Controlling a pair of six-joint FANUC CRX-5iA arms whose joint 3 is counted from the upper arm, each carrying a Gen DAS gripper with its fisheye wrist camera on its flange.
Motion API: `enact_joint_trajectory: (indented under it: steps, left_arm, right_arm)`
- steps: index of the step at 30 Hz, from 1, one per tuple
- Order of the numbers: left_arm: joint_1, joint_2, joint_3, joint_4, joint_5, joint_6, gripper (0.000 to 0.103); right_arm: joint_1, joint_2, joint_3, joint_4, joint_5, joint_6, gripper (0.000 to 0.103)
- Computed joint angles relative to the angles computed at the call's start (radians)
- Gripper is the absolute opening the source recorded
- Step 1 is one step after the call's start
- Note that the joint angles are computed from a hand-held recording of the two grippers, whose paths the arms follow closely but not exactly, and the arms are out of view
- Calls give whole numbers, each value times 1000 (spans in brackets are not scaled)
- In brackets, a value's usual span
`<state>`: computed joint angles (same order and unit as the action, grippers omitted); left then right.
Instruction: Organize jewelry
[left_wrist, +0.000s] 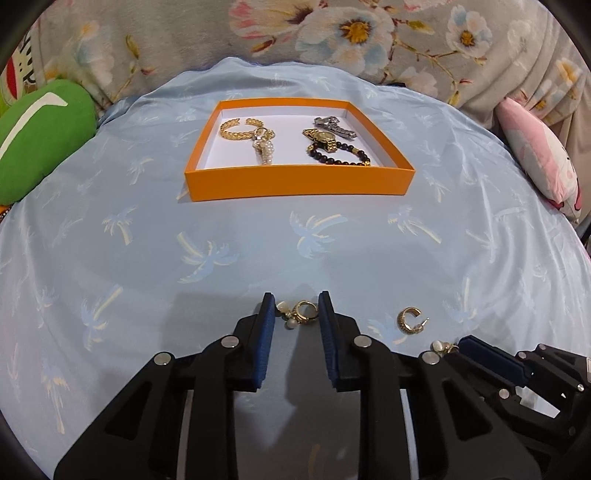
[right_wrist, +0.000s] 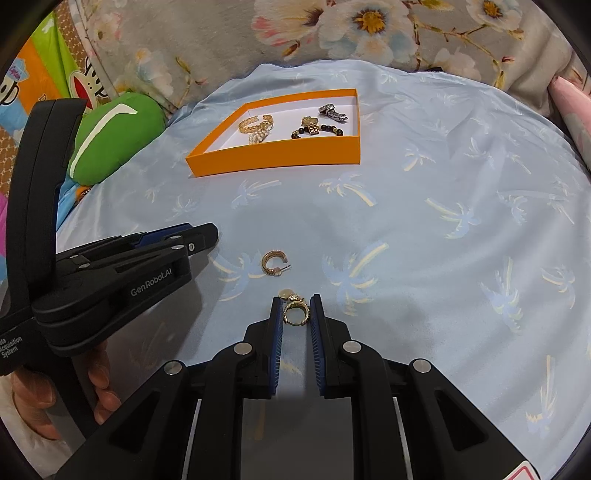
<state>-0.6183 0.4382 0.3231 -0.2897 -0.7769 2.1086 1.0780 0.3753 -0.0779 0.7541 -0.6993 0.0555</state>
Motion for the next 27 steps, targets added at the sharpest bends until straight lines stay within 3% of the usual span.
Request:
enact_joint_trajectory:
  steps: [3,5,16,19,21,27]
  left_arm:
    - [3,-7,-12,7,13,-3,19]
    - [5,-11,-19,14,18,-3,8]
    - [19,-50,-82,62,48,-15,9]
    - [21,-51,-88,71,56,-31,20]
    - [15,-51,-83,53,51,-22,35]
    - [10,-51,-81,35,43,-18,36]
  right_arm:
    - [0,0,0,0,0,0,14]
    - [0,0,-1,2,-1,-3,14]
    - [-2,-2,-3,6,1,-12,14]
    - [-3,-4,-6,6,4,-14,14]
    - [-3,-5,-7,7,5,-15,14]
    - [-3,-6,-7,6,5,-16,14]
